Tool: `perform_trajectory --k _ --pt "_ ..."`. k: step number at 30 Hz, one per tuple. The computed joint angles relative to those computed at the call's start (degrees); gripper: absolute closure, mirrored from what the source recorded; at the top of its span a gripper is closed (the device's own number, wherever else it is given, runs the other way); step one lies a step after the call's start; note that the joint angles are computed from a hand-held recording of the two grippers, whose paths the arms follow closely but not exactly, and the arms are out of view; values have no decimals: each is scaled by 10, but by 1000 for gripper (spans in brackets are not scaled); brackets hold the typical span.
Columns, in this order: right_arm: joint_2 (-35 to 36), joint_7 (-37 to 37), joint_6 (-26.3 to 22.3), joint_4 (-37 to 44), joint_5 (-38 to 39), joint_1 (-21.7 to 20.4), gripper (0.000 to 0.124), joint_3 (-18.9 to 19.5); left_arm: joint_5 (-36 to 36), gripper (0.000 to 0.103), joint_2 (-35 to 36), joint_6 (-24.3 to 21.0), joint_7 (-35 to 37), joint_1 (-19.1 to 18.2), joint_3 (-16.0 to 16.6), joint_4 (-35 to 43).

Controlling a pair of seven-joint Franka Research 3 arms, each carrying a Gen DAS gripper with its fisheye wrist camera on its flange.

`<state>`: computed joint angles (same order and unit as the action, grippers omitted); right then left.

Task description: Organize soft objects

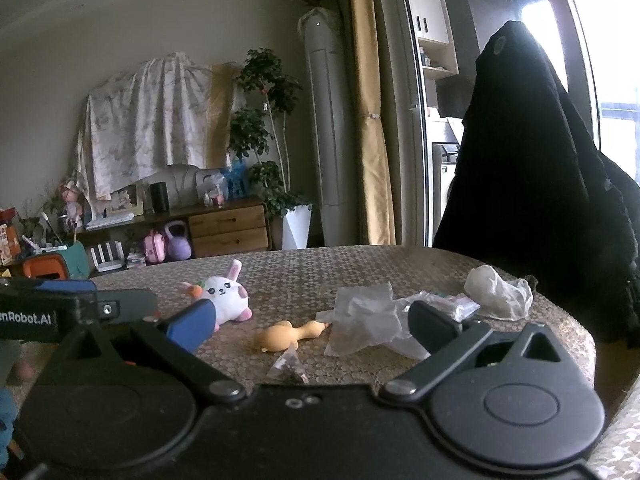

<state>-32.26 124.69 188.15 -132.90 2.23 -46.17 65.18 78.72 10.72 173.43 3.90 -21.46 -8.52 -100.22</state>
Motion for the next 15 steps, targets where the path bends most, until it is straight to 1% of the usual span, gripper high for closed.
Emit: perform_trajectory --k 4,8,11,15 --pt "6 -1 -1 1 -2 0 22 -1 -23 0 7 1 29 1 -1 6" --pt "17 -6 -5 6 -9 -5 22 1 -52 0 25 -9 76 -5 1 23" --pt "35 -13 -8 15 -18 -15 23 8 -100 0 45 -3 127 -6 2 39" --pt "58 -20 -13 27 -30 -36 23 21 -150 0 77 7 182 -15 14 66"
